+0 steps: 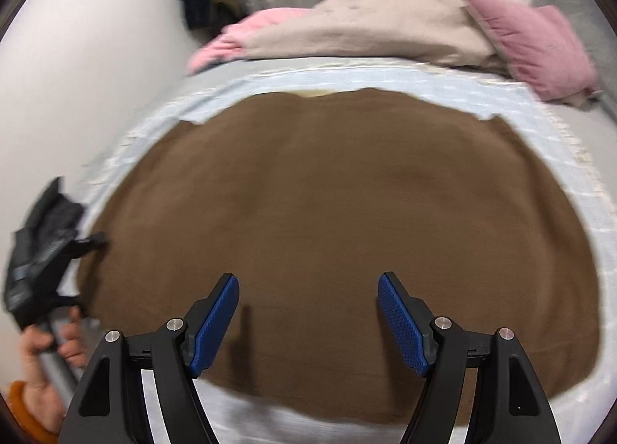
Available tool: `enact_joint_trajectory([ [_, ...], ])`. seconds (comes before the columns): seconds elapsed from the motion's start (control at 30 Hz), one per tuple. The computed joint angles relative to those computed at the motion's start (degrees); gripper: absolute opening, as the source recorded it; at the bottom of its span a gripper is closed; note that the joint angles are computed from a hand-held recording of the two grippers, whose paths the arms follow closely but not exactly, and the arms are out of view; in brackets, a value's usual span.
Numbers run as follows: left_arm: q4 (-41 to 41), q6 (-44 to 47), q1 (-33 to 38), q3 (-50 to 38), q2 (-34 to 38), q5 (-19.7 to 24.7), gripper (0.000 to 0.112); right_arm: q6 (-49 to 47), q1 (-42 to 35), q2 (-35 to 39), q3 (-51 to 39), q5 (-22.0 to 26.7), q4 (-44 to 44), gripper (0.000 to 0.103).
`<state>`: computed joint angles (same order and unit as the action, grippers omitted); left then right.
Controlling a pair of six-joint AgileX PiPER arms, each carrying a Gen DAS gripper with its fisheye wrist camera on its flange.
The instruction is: Fold large clothes
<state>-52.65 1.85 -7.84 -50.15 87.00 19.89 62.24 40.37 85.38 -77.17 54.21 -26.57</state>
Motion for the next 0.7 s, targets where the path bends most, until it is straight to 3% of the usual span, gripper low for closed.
enact_joint_trajectory([
  [0.07,-8.29,6.5,1.74,0.24,0.28,1.9,0.043,-1.6,0.14,1.13,-0.68,-2.39,1.52,0.073],
  [0.17,-8.31,7.13,0.36,-0.23,-1.85,0.56,0.029,-5.84,-0.39,3.7,-2.48,-4.36,5.18,0.055],
  [0.23,-8.85,10.0,-2.43,-1.03,-4.54,-2.36,0.026,-9.71,-2.02,6.05,-3.49,-5.46,10.11,0.047],
  [0.3,-16.35,20.06,-3.98,-2.35,-6.17,-2.46,0.024,-11.04,-3.67,8.02,-3.76,-5.4,13.48,0.047],
  [0.37,-24.56,31.51,-7.01,-3.94,-8.37,-2.65,0.023,-13.37,-6.37,7.93,-1.64,-8.76,18.52,0.047],
  [0.43,-27.75,38.62,-10.48,-5.86,-9.74,-3.3,0.023,-17.5,-9.15,6.86,0.34,-11.77,24.73,0.047],
  [0.53,-23.23,41.89,-18.06,-9.02,-11.28,-5.68,0.023,-24.86,-12.79,4.98,3.5,-14.99,33.96,0.047],
  [0.6,-13.45,36.79,-24.11,-12.54,-10.28,-7.38,0.023,-34.63,-17.11,3.15,5.98,-15.93,45.26,0.047],
  [0.7,-5.67,31.78,-30.54,-18.89,-5.88,-5.54,0.023,-46.42,-25.46,-2.7,12.39,-17.19,62.45,0.047],
])
